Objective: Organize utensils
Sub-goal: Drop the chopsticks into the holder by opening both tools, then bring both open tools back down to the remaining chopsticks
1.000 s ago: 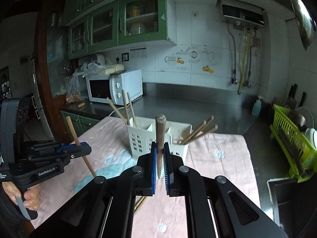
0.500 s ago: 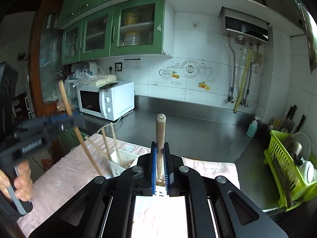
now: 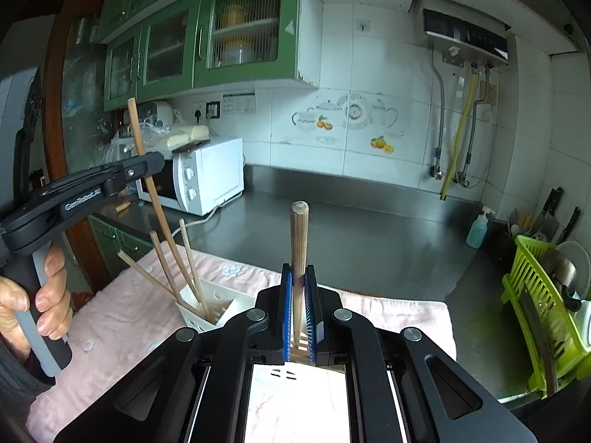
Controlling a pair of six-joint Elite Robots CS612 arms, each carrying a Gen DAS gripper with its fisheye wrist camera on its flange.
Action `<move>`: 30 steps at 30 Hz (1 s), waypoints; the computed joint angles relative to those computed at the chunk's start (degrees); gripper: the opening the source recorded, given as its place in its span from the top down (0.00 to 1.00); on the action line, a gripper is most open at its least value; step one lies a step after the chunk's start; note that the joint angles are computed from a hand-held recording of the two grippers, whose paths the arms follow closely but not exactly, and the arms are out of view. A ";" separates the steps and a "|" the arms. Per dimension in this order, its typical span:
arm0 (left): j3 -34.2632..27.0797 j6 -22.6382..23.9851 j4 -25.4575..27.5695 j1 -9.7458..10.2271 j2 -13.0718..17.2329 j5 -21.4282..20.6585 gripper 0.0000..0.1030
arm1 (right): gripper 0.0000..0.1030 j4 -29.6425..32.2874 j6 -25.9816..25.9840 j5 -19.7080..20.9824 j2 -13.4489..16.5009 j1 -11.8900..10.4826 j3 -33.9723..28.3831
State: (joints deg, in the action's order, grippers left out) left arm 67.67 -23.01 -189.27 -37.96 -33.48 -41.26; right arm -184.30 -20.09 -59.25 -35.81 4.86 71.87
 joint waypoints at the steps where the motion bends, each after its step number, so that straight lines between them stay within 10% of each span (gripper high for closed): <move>1: -0.04 -0.45 0.40 0.18 0.16 -0.48 0.95 | 0.94 0.37 0.05 -0.02 0.29 0.05 -0.34; 15: 0.97 -3.45 3.76 0.87 0.17 -3.46 0.91 | 0.83 2.93 0.29 -1.08 1.41 0.43 -1.37; 30: 15.91 -8.34 0.33 -4.67 -6.65 -0.01 0.64 | 0.81 -2.40 -3.79 3.40 -6.17 -2.00 19.48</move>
State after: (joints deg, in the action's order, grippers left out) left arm 83.58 -31.35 -188.95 -42.63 -40.13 -41.27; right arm -186.70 -23.88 -55.85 -41.99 2.86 91.35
